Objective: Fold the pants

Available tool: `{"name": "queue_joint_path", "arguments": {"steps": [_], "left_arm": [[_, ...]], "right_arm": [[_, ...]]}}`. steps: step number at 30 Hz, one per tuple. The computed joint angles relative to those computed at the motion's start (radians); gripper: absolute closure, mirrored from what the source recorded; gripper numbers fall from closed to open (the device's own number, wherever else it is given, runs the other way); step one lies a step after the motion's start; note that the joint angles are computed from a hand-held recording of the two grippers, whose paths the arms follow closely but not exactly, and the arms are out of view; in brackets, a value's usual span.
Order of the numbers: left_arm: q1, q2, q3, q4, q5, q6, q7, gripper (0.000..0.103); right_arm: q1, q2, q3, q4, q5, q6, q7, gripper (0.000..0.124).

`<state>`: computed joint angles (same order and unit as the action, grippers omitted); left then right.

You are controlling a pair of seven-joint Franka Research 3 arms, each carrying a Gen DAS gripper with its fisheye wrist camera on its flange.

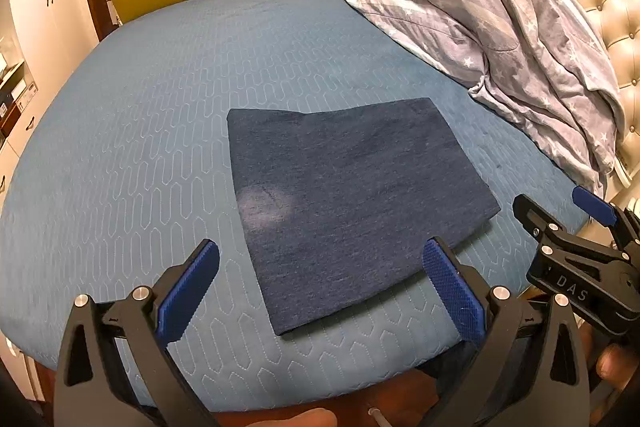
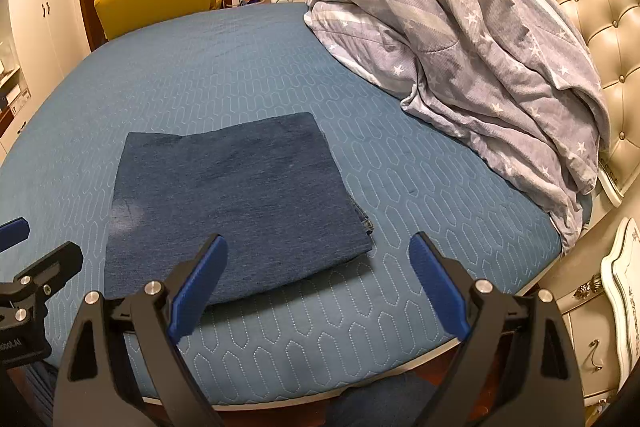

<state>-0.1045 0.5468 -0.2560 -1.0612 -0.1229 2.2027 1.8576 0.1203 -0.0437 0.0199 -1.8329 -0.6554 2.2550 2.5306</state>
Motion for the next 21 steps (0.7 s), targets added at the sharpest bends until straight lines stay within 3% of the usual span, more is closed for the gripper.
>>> {"name": "queue_joint_path", "arguments": {"steps": [21], "left_arm": [[-0.008,0.013,-0.001,0.027,0.003,-0.019,-0.008,0.004]], "right_arm": [[-0.001,-0.003,0.000,-0.006,0.000,0.006,0.001,0.032]]}}
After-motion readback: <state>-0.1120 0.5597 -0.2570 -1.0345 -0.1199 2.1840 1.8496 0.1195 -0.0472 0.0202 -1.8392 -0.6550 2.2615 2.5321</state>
